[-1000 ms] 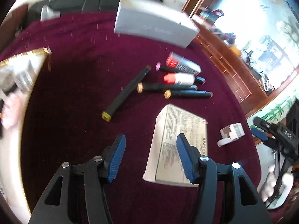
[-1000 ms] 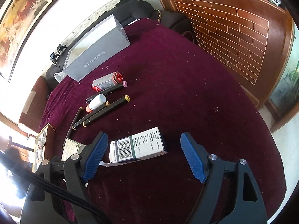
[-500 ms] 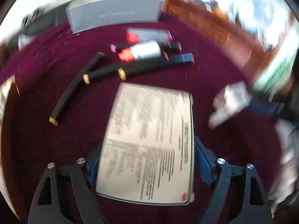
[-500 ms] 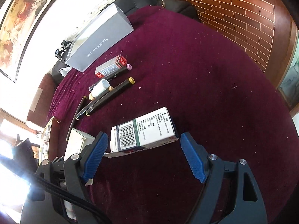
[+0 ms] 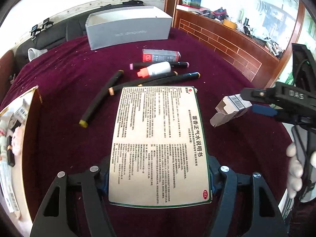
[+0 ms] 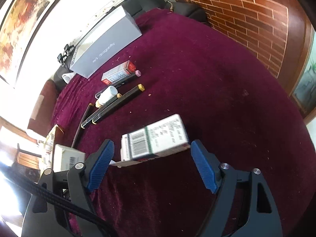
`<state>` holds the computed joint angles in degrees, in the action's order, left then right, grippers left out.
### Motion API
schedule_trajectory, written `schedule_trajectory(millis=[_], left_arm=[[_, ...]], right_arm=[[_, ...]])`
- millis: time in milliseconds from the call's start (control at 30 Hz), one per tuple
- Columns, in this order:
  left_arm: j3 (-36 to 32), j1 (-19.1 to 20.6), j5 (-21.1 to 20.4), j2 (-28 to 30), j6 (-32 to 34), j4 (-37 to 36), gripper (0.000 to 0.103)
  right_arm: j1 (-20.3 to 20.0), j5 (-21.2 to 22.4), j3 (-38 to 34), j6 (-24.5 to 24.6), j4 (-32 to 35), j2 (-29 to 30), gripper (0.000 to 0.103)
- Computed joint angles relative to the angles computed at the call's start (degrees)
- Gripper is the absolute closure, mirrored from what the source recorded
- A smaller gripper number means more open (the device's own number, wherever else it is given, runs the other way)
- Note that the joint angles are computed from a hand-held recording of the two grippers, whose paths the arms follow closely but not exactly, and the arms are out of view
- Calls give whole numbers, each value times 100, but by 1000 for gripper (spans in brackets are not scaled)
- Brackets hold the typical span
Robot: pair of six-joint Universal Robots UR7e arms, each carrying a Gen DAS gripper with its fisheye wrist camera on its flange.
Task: Organize objects
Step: 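Grasp the printed instruction leaflet with the left gripper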
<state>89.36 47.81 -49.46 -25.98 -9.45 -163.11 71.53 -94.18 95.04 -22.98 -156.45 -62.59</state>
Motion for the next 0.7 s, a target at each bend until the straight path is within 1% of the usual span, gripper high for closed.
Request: schedule_trajectory(millis=[33, 133, 167, 233, 333, 367, 400, 467, 533, 600, 667, 700], left_arm=[[62, -3, -19, -48, -41, -24, 39], [233, -3, -12, -155, -19, -238, 39], [339, -30, 5, -200, -25, -322, 39], [424, -31, 24, -238, 3, -444, 39], [603, -21, -16, -351, -24, -605, 39], [656, -16, -11, -382, -29, -671, 39], [720, -15, -8, -422, -33, -742, 39], [835, -6, 3, -494, -50, -876, 39], [960, 10, 0, -573, -65, -1028, 39], [1077, 15, 19, -644, -70, -1150, 39], [1203, 39, 47, -732, -106, -1246, 39], [1255, 59, 41, -777, -134, -1274, 39]], right_arm=[[81, -171, -31, -28, -41, 70, 22], [214, -450, -114, -17, -14, 250, 22], [282, -675, -137, -6, -55, 344, 22], [353, -953, -156, 41, -123, 473, 22], [373, -929, -201, 257, -169, 573, 20], [362, -805, -257, 405, -34, 573, 20], [333, -590, -336, 562, 168, 569, 20], [323, -349, -483, 800, 396, 610, 20], [400, -384, -655, 857, 458, 733, 20], [510, -574, -757, 746, 344, 865, 20], [668, -985, -908, 449, 298, 1063, 21], [749, -1252, -971, 298, 327, 1154, 24]])
